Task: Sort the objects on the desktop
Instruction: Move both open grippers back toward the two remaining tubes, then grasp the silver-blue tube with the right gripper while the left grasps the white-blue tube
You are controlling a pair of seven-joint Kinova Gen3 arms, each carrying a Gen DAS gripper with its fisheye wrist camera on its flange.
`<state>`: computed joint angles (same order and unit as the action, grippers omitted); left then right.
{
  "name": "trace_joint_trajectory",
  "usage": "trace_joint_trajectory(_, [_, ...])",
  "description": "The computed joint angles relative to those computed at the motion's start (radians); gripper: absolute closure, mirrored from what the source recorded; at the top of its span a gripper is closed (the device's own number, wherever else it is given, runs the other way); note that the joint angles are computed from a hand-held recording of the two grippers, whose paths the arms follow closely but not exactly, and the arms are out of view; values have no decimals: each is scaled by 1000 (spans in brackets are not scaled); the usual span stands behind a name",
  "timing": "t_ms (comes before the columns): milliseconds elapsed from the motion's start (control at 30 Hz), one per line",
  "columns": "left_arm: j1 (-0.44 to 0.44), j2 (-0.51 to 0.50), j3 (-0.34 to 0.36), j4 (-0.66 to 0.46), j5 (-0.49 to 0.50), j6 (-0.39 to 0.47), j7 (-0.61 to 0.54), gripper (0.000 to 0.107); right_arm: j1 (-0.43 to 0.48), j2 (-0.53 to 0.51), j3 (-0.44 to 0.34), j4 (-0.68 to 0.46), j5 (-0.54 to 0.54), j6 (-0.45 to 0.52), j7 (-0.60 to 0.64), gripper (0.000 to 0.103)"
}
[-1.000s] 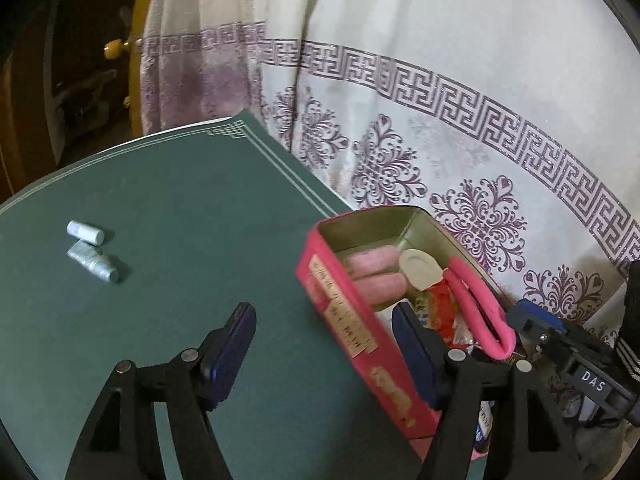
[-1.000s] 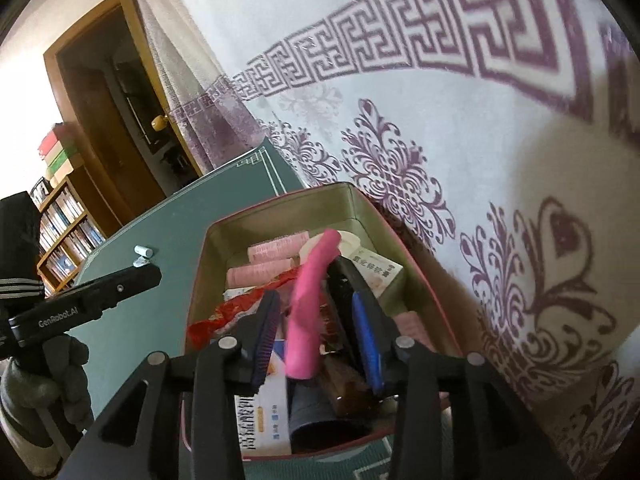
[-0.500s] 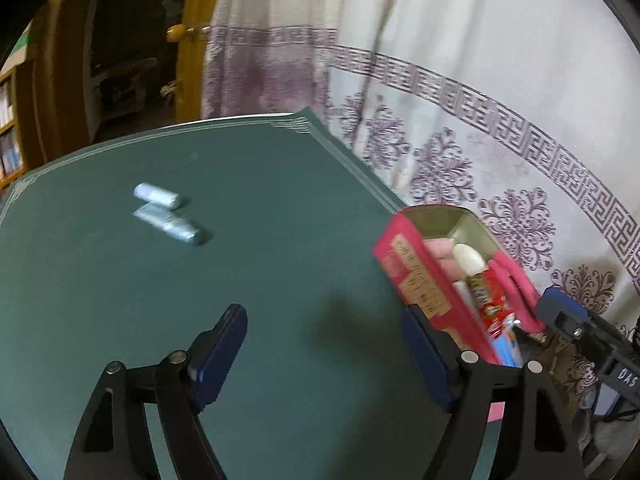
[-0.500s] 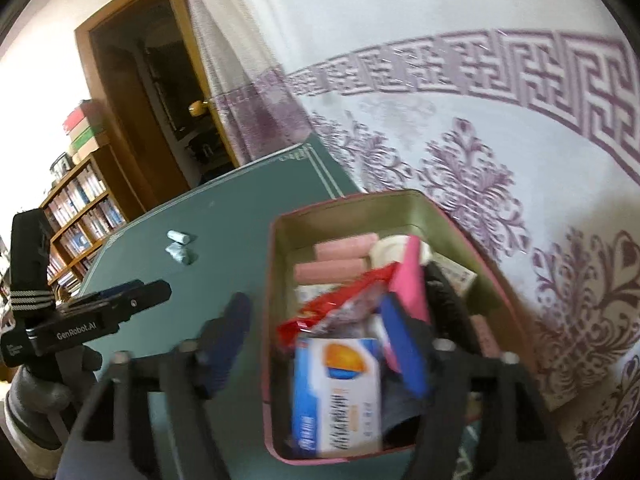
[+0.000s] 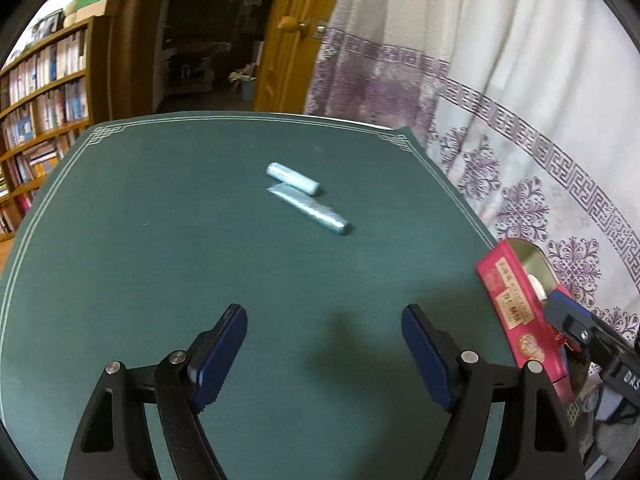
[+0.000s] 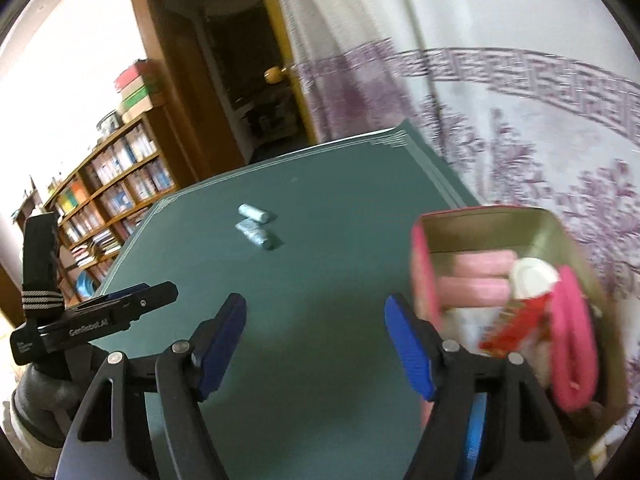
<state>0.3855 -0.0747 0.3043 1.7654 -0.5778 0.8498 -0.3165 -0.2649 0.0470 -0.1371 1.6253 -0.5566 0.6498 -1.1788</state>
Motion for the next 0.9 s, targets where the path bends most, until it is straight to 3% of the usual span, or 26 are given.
trace_joint_trajectory(267, [-62,-82,-8,76,38,13,-13,26,-84,122,-50,-110,121,-24,-86,28])
trace_joint_trajectory(300, [-75,-94,-9,86,44,13,-16,26,-93,145,-56,-134,136,-18,-96,31])
trace_joint_trajectory(367, [-101,-106,-4,97,54,11,-18,26,-118,193,-66,-191,175,3,-116,45])
trace_joint_trajectory(467, [-134,-123,-4,116,72,-2,-30,26,-166,267,-69,-285,251,47,-158,51])
trace_joint_trajectory(667, [-187,-140,-24,148,131,-40,-94,26,-254,410,-56,-474,364,141,-232,52])
trace_joint_trajectory(900, [-239,-161,-53,193,214,-80,-161,26,-288,528,-40,-635,409,225,-268,52])
